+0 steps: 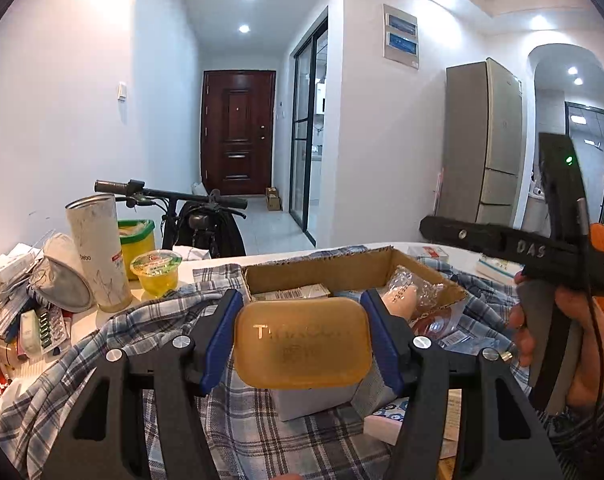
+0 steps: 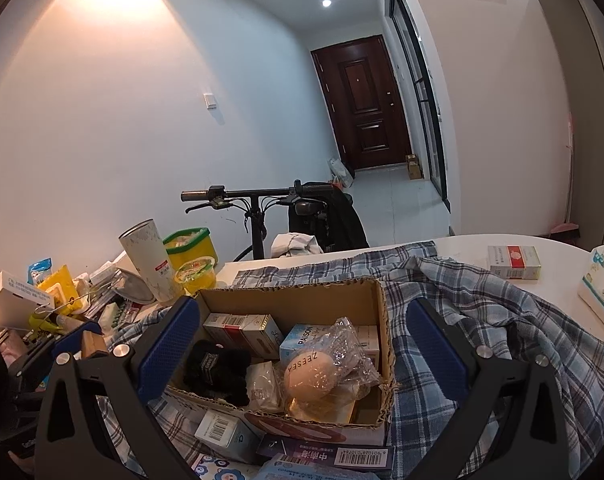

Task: Organize objects
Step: 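Lift the orange container over the cardboard box with the left tool, then move the right tool to the pile and grasp the gold cigarette pack while the left holds the container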

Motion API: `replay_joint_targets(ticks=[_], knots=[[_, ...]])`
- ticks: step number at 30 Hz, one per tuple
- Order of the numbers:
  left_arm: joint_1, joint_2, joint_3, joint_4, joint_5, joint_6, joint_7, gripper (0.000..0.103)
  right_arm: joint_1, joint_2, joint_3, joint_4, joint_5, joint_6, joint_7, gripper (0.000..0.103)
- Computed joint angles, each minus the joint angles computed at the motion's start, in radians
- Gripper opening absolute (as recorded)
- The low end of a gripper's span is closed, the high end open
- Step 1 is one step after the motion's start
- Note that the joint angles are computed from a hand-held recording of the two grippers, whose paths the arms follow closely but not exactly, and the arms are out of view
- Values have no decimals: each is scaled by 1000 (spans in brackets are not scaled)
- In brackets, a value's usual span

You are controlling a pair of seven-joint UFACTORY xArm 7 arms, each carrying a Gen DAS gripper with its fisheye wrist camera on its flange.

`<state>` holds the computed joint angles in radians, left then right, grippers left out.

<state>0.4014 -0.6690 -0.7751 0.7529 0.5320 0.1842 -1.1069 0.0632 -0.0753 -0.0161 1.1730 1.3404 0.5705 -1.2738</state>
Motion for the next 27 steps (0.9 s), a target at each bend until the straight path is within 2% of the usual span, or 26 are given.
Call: replay_joint_targets(ticks=[7,13,19,25,27], knots=[[0,-8,5,-14,-1,-10,-15,63,4,-18,-2,-15,66,5,-66,103],[2,-12,3,-16,-7,-7,-17,63,12,-52,-7,-38,81,19,-87,103],[-1,-1,9,-18,-15,-19,-13,63,39,-115,-16,-76,107,28,-163,103],[-4,4,14,-19,-18,-21,-11,63,66,-175,-27,-104,89,20,-228,103],[-5,9,14,-16,-15,-22,-4,63,70,-196,-40,-114,63,35,-219,103]])
